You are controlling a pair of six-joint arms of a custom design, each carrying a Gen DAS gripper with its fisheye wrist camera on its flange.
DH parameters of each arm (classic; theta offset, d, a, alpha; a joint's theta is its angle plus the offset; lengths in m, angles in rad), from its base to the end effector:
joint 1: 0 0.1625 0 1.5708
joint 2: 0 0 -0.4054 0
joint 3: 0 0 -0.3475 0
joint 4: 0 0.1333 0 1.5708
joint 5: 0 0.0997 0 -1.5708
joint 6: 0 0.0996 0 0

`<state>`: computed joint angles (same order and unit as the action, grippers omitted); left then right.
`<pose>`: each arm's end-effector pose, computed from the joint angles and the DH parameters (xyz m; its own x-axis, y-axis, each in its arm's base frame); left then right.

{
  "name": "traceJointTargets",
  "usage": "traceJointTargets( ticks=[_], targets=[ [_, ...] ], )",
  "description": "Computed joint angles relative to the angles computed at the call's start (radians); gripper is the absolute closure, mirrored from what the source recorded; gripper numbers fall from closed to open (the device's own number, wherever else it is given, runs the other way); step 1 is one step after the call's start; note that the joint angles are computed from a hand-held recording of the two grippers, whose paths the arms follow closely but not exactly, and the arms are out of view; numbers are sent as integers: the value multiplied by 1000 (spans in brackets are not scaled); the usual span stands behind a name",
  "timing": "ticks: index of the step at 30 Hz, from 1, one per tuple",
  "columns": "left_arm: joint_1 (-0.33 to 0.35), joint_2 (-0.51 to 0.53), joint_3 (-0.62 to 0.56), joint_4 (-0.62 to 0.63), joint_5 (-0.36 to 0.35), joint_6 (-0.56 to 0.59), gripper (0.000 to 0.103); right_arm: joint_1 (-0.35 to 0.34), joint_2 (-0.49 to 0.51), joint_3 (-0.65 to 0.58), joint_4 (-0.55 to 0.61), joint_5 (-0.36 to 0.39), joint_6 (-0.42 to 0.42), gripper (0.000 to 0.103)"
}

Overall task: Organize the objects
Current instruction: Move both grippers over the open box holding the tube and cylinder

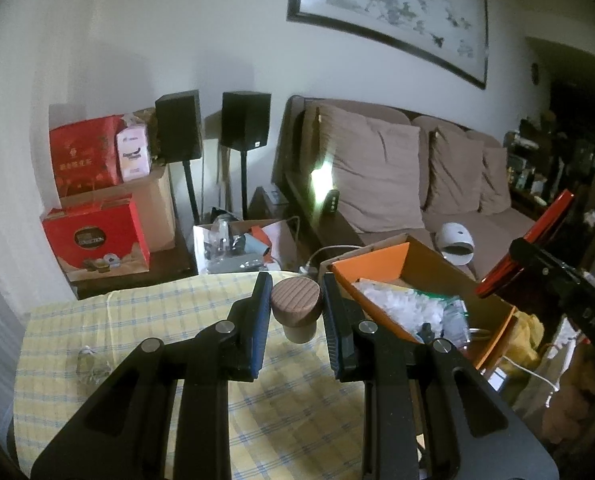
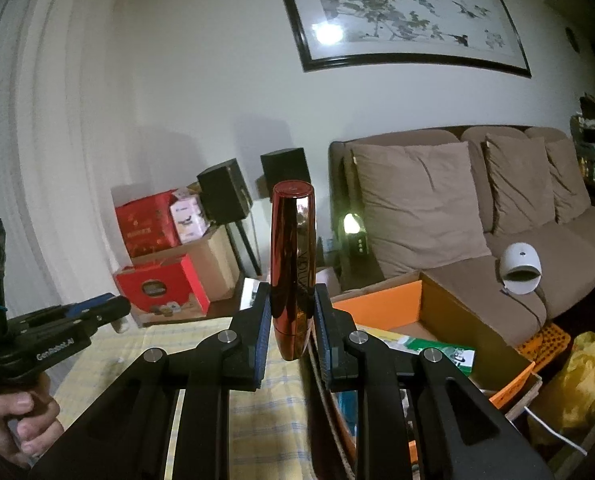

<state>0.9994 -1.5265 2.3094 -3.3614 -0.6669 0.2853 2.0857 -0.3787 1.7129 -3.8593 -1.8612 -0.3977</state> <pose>-0.0219 -0.4253 0.3738 -0.7628 -0.0889 -0.6405 0.5246 0.4940 -0.6934 0.3835 -0.4651 0.0007 -0.7646 -0.4424 0.4686 -0.6300 0.3600 -0.6881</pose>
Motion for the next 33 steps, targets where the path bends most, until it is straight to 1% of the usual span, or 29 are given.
traceJointTargets(
  ticks=[5,11,27,33],
  targets=[
    [-9,23,-8,9,-4,-3,80,-6,0,-6,1,-9,5,84],
    [4,31,-26,56,-50,-44,80,-16,-5,-3,3,-11,12,84],
    [12,97,-62,51,-91,-59,80,-41,-23,9,-4,-23,33,84],
    [17,119,-68,37,-96,-59,80,-50,-28,13,-3,-29,41,84]
  ],
)
